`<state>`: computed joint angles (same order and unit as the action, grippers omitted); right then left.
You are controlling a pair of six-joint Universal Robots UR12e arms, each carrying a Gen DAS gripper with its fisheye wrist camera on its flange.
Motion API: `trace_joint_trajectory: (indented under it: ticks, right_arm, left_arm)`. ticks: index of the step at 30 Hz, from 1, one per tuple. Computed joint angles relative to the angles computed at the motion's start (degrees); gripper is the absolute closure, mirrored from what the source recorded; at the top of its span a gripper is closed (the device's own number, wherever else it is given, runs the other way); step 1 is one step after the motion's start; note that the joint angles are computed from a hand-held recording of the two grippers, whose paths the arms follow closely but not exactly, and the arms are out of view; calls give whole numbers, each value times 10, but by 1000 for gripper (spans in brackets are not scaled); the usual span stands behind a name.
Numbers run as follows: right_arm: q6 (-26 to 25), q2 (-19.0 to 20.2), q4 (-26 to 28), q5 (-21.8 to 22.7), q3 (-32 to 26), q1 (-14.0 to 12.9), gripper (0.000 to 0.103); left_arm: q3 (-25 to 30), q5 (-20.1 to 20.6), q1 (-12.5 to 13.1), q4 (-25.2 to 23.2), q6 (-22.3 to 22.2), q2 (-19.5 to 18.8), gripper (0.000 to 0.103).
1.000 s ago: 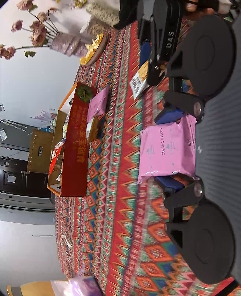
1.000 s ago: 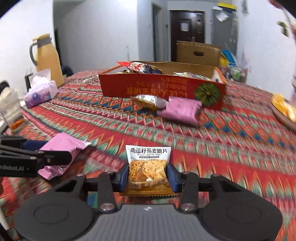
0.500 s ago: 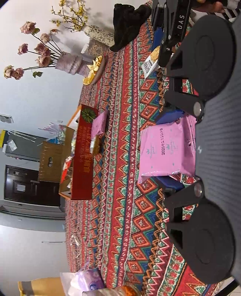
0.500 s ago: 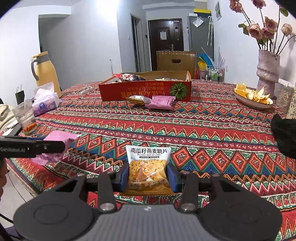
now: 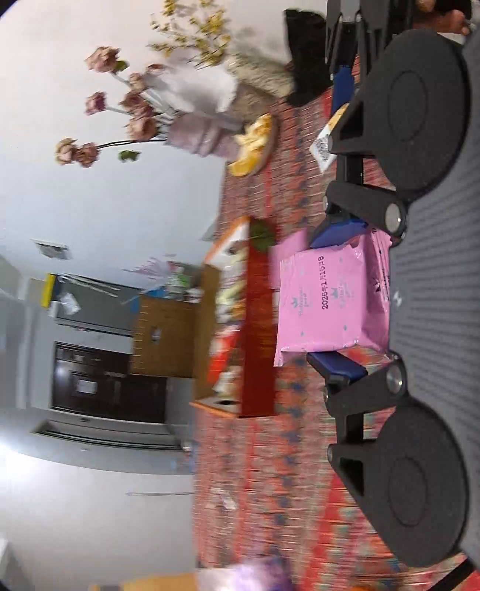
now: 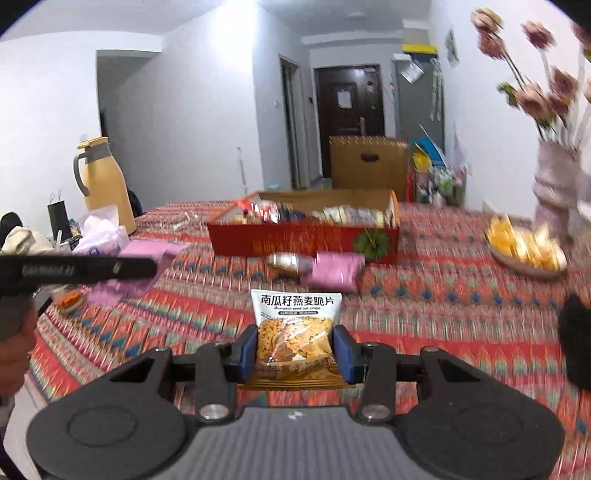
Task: Organize snacks
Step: 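Carry both held packets up and over the open box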
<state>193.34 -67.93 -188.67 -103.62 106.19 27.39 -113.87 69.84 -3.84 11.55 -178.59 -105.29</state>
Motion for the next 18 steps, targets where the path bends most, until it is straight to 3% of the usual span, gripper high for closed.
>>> trace_joint_trajectory:
  ticks: [5,10,14,18]
  right_arm:
    - [-37,28,17,26,-65,-26,61]
    - [-39,70,56,76,-148,-59,61]
    - [-18,115,114,108,-226,-81,61]
    - [-20,165,184,109,-311,-93,61]
  left_arm:
    - [90,-6,-7,-25,5,-51,41]
    - [194,-15,-11,-109,8,-110,41]
    - [290,15,-22,-187,1,-167,41]
    - [386,37,-32,-252,12,-225,41]
